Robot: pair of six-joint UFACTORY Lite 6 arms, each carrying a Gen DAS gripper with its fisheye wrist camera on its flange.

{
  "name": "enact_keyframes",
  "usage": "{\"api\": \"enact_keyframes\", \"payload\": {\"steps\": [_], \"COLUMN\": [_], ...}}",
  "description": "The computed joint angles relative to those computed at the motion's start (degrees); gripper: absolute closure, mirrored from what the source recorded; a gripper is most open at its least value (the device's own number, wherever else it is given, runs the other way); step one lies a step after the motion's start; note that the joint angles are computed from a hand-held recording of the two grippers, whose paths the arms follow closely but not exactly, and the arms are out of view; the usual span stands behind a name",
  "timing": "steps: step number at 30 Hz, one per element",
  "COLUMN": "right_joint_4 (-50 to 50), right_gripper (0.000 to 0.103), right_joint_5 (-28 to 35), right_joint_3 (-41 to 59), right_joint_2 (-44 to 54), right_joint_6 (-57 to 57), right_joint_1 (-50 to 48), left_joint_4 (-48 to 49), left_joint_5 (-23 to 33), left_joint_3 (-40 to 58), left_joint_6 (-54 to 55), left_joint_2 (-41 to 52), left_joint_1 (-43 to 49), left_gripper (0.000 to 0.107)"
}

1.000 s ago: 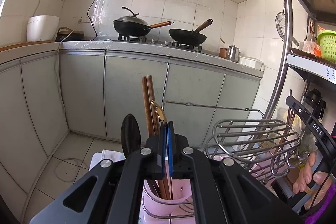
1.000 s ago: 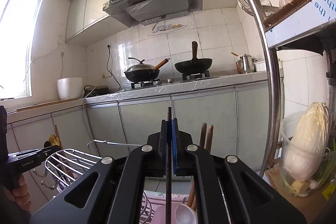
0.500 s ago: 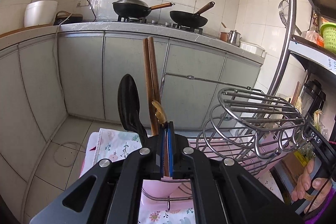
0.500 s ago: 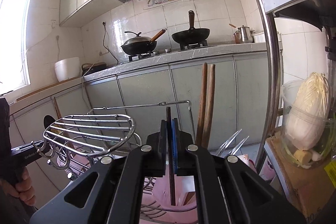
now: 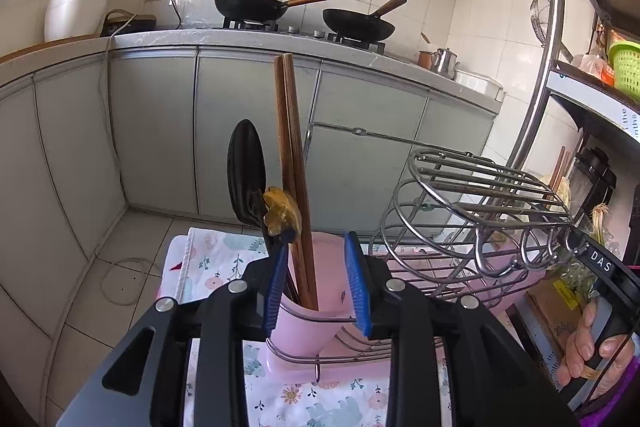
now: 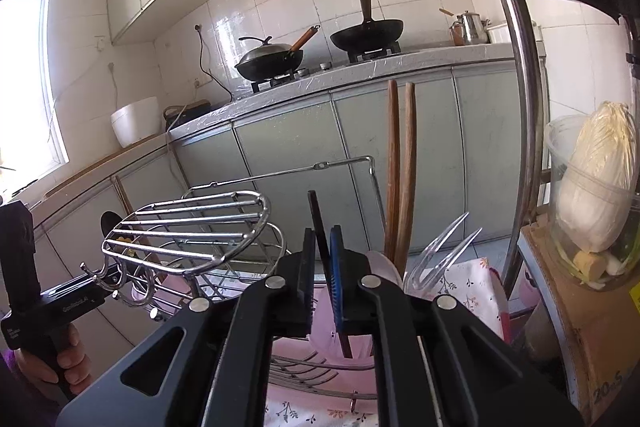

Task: Organize utensils
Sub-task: 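Lower the gold spoon into the pink cup with the left tool while the right tool inserts the chopstick, then open both tools and pull them back from the caddy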

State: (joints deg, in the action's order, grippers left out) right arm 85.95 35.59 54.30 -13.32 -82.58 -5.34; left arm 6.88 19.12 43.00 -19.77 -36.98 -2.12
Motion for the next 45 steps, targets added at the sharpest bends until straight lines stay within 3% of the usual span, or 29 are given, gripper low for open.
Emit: {"api": "enact_keyframes", "payload": {"steps": [4,10,18,28,36,45], "right_joint_4": [-4.25,-7.0,-11.93,-18.47,-22.47,-23.54], "right_gripper": [0.093,0.078,0.066,0.064,0.062,0.054], "right_joint_5": [2.1,5.12,6.97,9.55,13.55,20.14], "right_joint_3": [1.38,1.14,0.9,-3.35,-9.02,-15.4], "right_joint_2": [0.7,-0.35,-3.31,-12.72,-21.98,-32.22], "right_joint_6": [4.56,7.91,12.24,16.52,19.45,21.75], "right_joint_1": [-0.84,-3.24,-5.42,-8.73,-12.17,-18.04], "left_joint_4": [-5.77,-10.53,-6.57,3.82,23.68,46.64], "left_joint_5": [1.11,3.72,7.36,13.65,24.82,49.69], "left_joint_3": [0.74,1.88,2.71,1.5,1.1,0.03], "left_joint_6": [5.23,9.86,6.2,-5.92,-29.12,-60.23], "left_joint_2": [-0.67,-1.68,-3.15,-9.7,-14.9,-16.27], "left_joint_1": [1.3,1.98,-1.49,-7.93,-23.67,-58.98], "left_gripper": [0.076,0.074,0.07,0.066,0.066,0.066]}}
